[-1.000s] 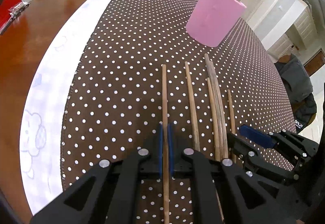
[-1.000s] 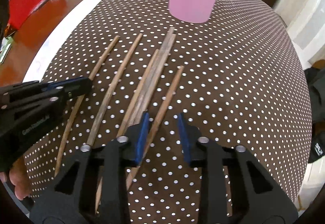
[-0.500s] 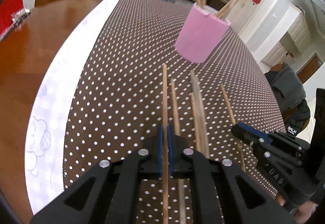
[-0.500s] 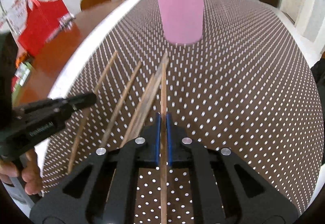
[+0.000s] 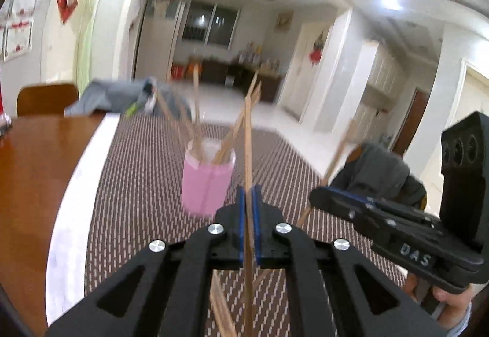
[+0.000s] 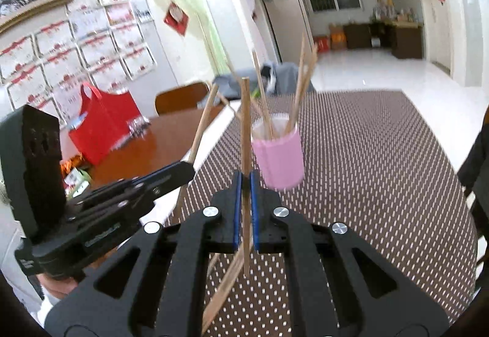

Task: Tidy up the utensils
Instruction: 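Lift the left gripper's chopstick into the pink cup while the right gripper carries another there, then open both grippers to release the chopsticks into the pink cup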

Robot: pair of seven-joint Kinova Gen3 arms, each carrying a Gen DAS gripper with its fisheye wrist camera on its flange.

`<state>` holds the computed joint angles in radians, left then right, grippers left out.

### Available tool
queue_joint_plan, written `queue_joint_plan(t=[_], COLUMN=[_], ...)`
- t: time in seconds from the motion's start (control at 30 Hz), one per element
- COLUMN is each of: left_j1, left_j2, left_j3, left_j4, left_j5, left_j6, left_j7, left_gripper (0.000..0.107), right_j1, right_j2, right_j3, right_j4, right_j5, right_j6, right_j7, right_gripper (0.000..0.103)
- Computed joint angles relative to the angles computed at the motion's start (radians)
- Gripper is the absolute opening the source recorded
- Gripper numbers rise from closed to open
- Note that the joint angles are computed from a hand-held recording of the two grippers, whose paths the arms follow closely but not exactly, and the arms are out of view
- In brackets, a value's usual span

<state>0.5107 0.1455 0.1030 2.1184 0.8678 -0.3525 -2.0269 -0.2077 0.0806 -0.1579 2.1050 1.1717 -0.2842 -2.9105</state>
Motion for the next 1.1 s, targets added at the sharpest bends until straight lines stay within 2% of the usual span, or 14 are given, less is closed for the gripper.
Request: queue_joint_plan(t=[0.07,0.13,0.17,0.27,0.3,0.37,0.43,0.5,0.67,0.73,0.8,0.9,1.1], left_j1=[0.032,0.091,0.097,0.125,0.108,0.035,-0.033,-0.038,-0.069,-0.08,-0.081,-0.08,-0.074], left_j2=[0.015,0.037,0.053,0.096,0.112,0.136,0.17,0.202,0.267,0.291,0.316,0.35,0.413], left_j3=[-0.021,-0.09,-0.102,-0.149,-0.136,-0.064,0.007,0.008,0.002,-0.002,-0.008,-0.013,-0.018], left_j4=[-0.002,-0.006,-0.007,-0.005,-0.008,-0.01,-0.024,-0.043,-0.105,-0.131,-0.15,-0.18,-0.229], left_j5=[-0.081,-0.163,-0.203,-0.294,-0.309,-0.326,-0.322,-0.306,-0.345,-0.369,-0.379,-0.377,-0.355], left_j6=[-0.081,-0.163,-0.203,-0.325,-0.366,-0.435,-0.505,-0.556,-0.581,-0.586,-0.611,-0.636,-0.683], left_j7=[0.081,0.162,0.203,0.318,0.339,0.363,0.364,0.354,0.394,0.408,0.413,0.409,0.4], left_gripper=[0.005,0.005,0.005,0.005,0.005,0.005,0.005,0.005,0.005,0.005,0.005,0.005,0.005], right_j1=[-0.007,-0.007,-0.033,-0.155,-0.202,-0.288,-0.323,-0.296,-0.091,-0.037,-0.027,-0.065,-0.06], right_j2=[-0.01,-0.014,-0.007,-0.014,-0.014,-0.01,0.008,0.023,0.066,0.093,0.115,0.14,0.193], right_j3=[0.02,0.029,0.051,0.184,0.23,0.322,0.36,0.328,0.099,0.034,0.009,0.032,0.023], right_j4=[-0.006,-0.007,-0.016,-0.012,-0.009,-0.007,-0.014,-0.024,-0.05,-0.074,-0.092,-0.098,-0.12], right_j5=[-0.032,-0.112,-0.153,-0.275,-0.316,-0.397,-0.478,-0.556,-0.712,-0.761,-0.805,-0.912,-0.99], right_j6=[-0.021,-0.044,-0.053,-0.094,-0.103,-0.135,-0.172,-0.185,-0.222,-0.224,-0.232,-0.258,-0.281], right_j7=[0.041,0.122,0.163,0.285,0.326,0.407,0.488,0.57,0.737,0.791,0.826,0.926,0.977], right_gripper=[0.006,0.006,0.006,0.006,0.006,0.006,0.006,0.006,0.006,0.006,0.006,0.006,0.006])
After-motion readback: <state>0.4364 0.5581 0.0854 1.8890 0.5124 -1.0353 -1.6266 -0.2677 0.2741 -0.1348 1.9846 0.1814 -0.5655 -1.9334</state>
